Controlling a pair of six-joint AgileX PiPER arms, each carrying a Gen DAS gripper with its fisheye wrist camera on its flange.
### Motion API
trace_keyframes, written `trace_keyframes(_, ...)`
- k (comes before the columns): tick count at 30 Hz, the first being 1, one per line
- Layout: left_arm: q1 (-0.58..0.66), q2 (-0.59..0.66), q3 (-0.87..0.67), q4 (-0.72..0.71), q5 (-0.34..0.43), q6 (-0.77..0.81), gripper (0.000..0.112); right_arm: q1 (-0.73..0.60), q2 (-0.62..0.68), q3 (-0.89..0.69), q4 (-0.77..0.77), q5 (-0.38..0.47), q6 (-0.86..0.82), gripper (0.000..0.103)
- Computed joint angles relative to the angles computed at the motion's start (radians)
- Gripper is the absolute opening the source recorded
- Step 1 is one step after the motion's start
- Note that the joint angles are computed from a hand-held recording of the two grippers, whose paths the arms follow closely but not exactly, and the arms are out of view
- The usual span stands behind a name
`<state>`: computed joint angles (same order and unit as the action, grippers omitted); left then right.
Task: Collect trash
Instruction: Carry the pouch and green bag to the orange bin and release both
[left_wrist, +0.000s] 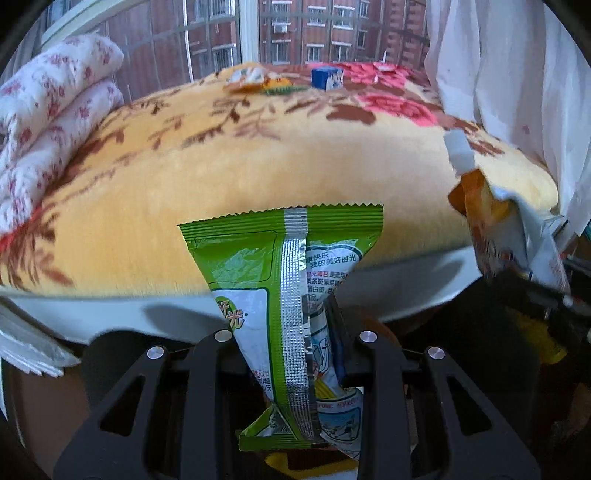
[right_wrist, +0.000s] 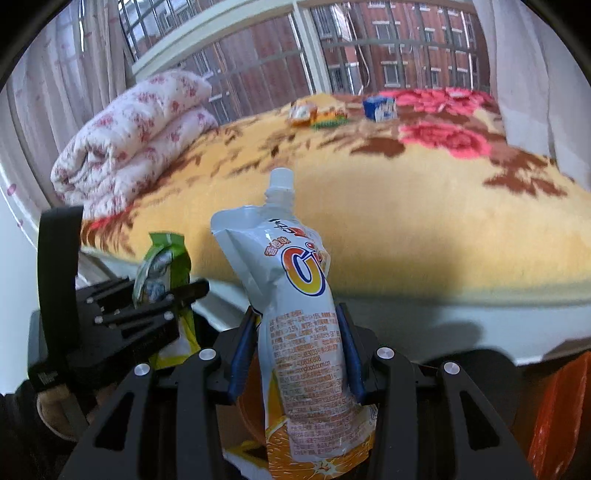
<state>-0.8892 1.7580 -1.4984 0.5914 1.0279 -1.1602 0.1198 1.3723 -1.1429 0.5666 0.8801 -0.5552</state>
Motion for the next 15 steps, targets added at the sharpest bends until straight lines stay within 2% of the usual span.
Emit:
trace_keyframes(7, -0.015, -0.014, 0.093, -0.047, -0.046, -0.028, 0.028, 0.025, -0.034, 0.135, -0.034, -0.021, -0.01, 0.042)
trace_keyframes(15, -0.003, 0.001, 0.132, -0.107, -0.078, -0.015, 0.028, 0.01, -0.019, 0.169, -0.015, -0.014, -0.027, 0.042)
